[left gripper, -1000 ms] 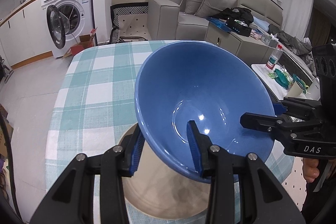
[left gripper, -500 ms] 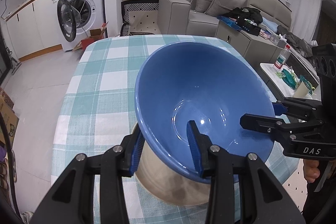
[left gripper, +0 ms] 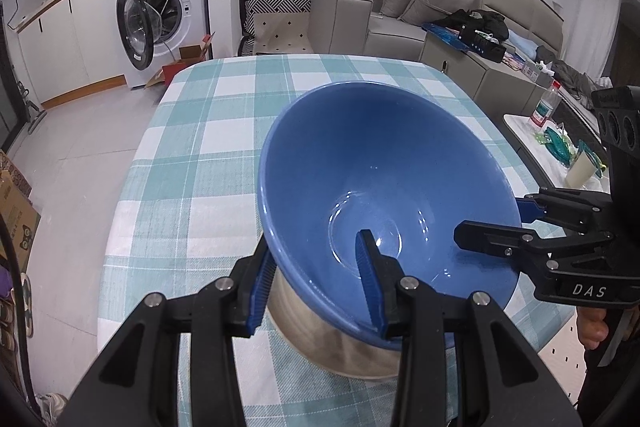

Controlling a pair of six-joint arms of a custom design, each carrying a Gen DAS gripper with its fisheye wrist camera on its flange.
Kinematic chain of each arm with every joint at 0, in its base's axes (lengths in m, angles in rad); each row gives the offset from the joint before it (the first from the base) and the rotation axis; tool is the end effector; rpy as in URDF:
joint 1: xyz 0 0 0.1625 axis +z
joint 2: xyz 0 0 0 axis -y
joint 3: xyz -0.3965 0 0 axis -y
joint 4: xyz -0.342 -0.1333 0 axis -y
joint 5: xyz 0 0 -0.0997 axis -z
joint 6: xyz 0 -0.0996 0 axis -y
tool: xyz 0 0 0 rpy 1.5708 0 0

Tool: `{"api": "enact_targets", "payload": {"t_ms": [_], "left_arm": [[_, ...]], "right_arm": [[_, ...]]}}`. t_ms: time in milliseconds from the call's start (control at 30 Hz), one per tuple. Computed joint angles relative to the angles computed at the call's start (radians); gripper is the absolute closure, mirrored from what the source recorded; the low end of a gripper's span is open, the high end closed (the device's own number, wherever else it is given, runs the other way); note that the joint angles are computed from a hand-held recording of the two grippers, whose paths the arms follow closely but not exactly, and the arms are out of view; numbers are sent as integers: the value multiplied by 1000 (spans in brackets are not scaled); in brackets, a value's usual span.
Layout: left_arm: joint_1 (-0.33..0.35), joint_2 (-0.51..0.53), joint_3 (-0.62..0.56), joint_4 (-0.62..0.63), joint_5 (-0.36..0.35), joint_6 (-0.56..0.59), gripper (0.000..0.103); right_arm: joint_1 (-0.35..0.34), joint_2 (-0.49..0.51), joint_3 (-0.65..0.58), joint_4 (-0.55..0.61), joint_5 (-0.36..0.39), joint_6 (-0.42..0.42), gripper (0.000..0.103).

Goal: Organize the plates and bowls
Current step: 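Lift the nested blue bowls with both grippers and carry them over the cream plates, then lower the nested blue bowls onto the cream plate stack with both grippers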

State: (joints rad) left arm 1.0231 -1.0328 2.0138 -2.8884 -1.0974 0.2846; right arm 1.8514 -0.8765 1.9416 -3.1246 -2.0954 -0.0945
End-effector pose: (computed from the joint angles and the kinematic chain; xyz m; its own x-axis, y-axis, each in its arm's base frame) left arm -0.1165 -0.5342 0.1680 -0.6665 0.5477 -0.5058 0.7071 0.6794 -0.1962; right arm 0.2319 -0.5033 0.1387 -0.8697 -0.0937 0.4846 -0.3280 0.8433 -0.4257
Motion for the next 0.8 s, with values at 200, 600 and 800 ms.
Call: {"api": "enact_targets", "payload": {"t_ms": [200,600,800], "left_arm": [[2,2,8,11,-1,-7,64],[0,-3,16,33,13,-17,64],[1,-6,14,50,9,-18,64]], "right_arm": [[-6,-3,8,-2,-2,3,57],[-11,3,16,11,-2,12,57],[-7,-1,17,25,-5,24,57]]}}
